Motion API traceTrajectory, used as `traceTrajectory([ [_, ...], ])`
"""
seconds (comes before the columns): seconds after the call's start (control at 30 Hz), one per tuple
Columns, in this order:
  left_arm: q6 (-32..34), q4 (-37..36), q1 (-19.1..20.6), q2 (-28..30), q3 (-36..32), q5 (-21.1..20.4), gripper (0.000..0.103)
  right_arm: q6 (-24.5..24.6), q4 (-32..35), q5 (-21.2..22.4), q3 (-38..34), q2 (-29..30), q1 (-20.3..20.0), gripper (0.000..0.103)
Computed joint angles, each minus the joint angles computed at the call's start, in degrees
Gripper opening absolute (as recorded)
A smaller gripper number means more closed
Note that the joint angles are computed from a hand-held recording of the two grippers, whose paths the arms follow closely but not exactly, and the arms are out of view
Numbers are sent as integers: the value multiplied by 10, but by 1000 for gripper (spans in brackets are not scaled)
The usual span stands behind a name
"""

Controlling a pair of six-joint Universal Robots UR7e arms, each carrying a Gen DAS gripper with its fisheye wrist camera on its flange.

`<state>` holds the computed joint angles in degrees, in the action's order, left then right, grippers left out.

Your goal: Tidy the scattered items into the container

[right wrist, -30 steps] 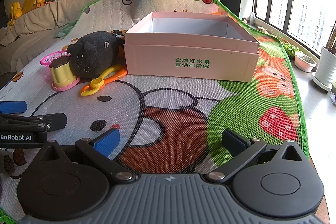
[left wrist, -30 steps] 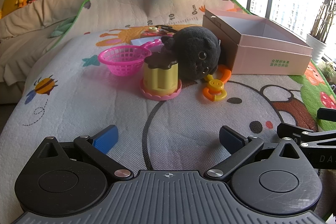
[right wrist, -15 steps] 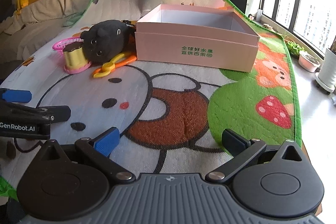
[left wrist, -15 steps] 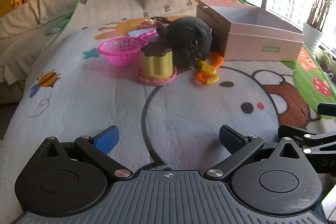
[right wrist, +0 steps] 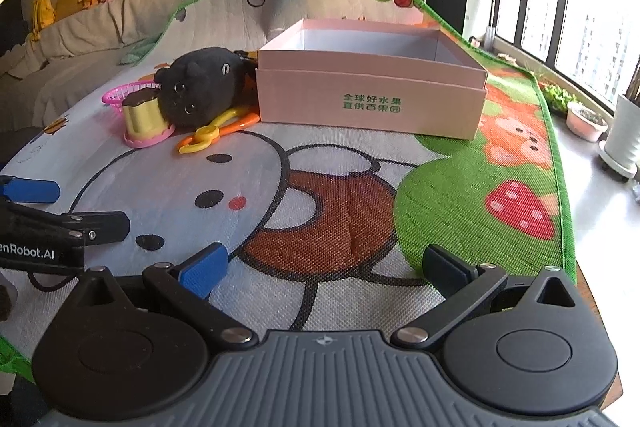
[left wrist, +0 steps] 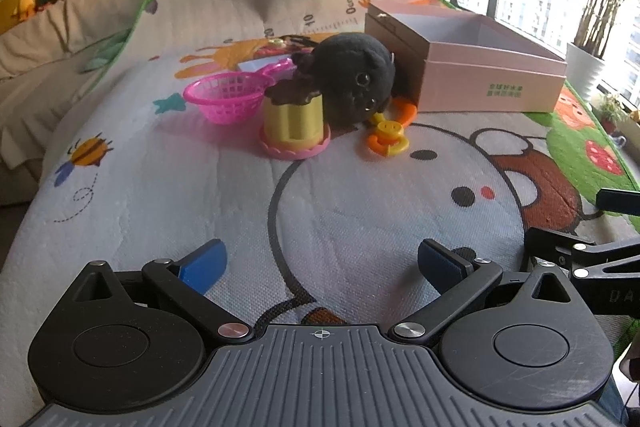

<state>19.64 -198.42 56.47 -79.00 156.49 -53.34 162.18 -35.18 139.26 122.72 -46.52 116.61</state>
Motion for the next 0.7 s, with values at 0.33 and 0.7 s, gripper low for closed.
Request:
traceTrajectory([
  [0.33, 25, 10, 25, -14, -15, -35, 103, -7, 6, -9, 2, -5, -2, 103],
  [0.7, 62, -54, 63, -4, -81, -32, 103, -62, 117, -125, -97, 5, -5, 63],
])
